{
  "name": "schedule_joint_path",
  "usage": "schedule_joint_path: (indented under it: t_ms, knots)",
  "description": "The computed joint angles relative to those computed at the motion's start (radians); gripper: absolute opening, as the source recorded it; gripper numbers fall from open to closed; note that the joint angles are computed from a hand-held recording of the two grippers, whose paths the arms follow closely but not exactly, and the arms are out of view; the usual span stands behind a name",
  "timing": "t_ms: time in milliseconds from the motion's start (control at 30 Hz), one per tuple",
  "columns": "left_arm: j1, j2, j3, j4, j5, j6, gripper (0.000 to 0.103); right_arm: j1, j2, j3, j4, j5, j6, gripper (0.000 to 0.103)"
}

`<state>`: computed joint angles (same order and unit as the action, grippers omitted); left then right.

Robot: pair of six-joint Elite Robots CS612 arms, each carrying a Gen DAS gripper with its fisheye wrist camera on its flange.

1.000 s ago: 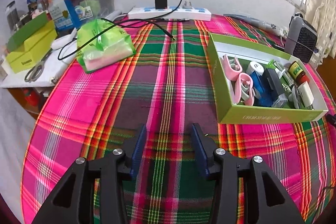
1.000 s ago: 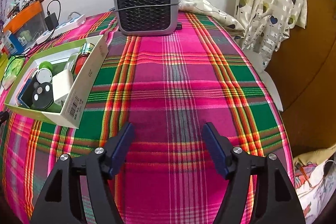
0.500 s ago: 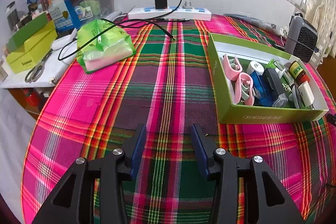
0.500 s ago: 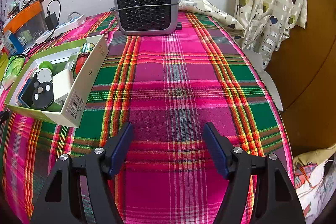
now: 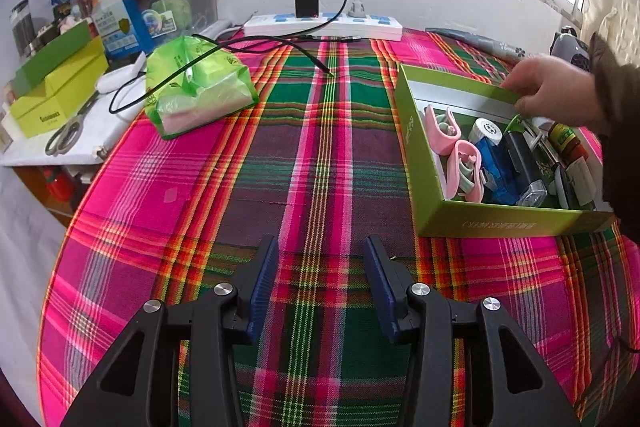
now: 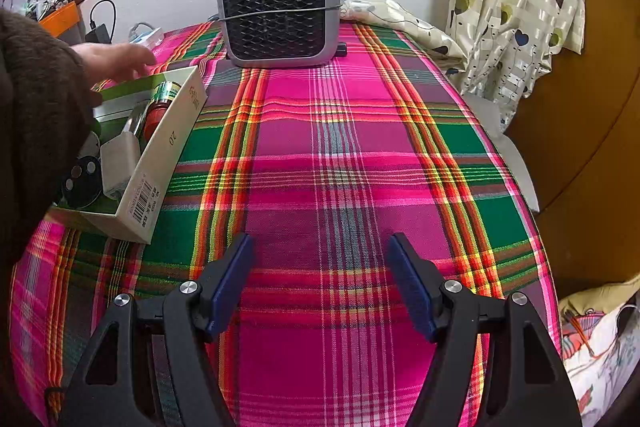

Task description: Organize rigid objects

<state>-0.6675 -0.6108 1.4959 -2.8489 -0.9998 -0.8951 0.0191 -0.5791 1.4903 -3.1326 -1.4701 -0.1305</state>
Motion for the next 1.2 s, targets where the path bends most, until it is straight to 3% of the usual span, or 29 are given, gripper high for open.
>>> schedule_joint_path:
  t_ms: [133,400,1200]
  knots:
    - [0.003,-0.002,0.005,-0.012,-0.007,0.022,0.044,0.000,0.000,0.000,0.000,0.000,0.000,0.070]
    - [0.006,-0.011,0.018,0.009,0.012,-0.034,0.044,0.000,0.000,0.001,-0.001,0.000,0.000,0.070]
    - [0.006,-0.012,0.018,0.018,0.016,-0.036,0.044,0.001,0.001,0.001,-0.002,-0.001,0.000,0.070]
